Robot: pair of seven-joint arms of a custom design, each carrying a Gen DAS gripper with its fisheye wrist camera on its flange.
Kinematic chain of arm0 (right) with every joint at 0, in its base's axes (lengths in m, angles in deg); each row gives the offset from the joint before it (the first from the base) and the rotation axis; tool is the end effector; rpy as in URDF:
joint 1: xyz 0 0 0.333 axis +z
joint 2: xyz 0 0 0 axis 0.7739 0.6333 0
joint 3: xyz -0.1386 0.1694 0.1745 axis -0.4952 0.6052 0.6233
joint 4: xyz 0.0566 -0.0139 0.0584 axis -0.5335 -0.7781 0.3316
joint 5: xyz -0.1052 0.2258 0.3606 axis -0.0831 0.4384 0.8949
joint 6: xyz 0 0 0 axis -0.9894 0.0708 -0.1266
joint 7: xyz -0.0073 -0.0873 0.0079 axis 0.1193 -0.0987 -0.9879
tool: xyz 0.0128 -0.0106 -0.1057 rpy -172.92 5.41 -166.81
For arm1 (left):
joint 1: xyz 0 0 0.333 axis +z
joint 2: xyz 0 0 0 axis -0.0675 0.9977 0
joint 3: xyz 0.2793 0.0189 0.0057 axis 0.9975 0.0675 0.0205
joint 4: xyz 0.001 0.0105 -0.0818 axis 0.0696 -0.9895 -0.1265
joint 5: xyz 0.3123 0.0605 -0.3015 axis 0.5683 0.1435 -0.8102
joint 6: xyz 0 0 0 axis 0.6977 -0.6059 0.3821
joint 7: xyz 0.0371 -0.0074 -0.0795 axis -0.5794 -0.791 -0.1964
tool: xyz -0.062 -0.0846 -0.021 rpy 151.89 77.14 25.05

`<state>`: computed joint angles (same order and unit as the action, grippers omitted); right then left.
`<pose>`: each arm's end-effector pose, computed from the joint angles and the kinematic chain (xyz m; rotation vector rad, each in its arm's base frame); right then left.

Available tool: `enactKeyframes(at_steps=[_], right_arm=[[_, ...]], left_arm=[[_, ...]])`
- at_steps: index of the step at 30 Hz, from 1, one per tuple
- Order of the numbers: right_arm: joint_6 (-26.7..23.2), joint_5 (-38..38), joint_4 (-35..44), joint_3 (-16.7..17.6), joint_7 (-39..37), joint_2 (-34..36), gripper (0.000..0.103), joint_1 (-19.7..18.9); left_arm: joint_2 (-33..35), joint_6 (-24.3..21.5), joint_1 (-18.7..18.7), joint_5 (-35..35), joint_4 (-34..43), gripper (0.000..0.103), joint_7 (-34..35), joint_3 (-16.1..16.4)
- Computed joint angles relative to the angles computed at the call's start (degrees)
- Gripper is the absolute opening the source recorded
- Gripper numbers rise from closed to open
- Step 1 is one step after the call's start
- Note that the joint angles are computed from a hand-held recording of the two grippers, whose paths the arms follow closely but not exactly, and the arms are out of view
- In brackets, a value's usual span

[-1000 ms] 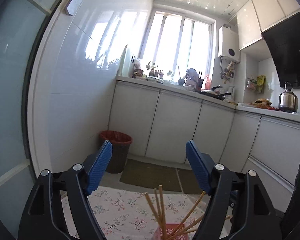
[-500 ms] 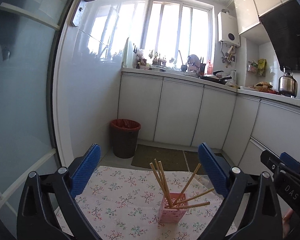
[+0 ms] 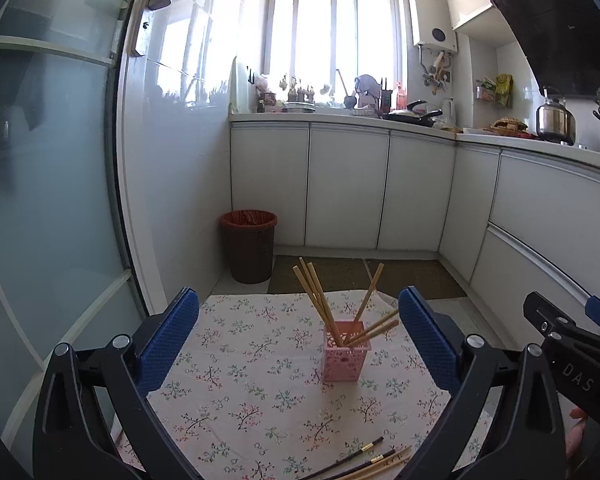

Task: Organize utensils
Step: 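Withdraw the left tool from the holder back toward the chopstick pile, then close the left tool on a black-tipped chopstick and lift it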

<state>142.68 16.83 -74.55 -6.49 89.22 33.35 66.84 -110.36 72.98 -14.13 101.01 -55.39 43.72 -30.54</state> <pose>0.4584 0.3133 0.7035 -1.2557 1.8754 -1.0286 0.4341 -0.3477 0.6971 -1.4445 1.4774 -1.0791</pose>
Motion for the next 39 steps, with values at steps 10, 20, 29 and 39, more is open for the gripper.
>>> enactKeyframes(at_steps=[10,20,29,39], right_arm=[[1.5,12.3,-12.7,-2.3,3.1,-9.7,0.096,-0.6],[6.9,44.6,-29.9,-10.8,-1.3,-14.7,0.096,0.8],[11.2,61.6,-32.0,-12.7,-7.8,-12.5,0.096,0.6],[11.7,69.5,-31.2,-13.0,-10.5,-9.6,0.096,0.9]], left_arm=[[8.3,-8.4,-6.8,-14.0,6.5,0.096,22.7,3.4],[42.0,-40.8,-13.8,-33.0,39.2,0.096,46.0,6.3],[58.6,-52.7,-19.0,-33.5,58.1,0.067,48.4,9.7],[55.2,-46.9,-15.9,-38.7,50.8,0.041,51.4,8.8]])
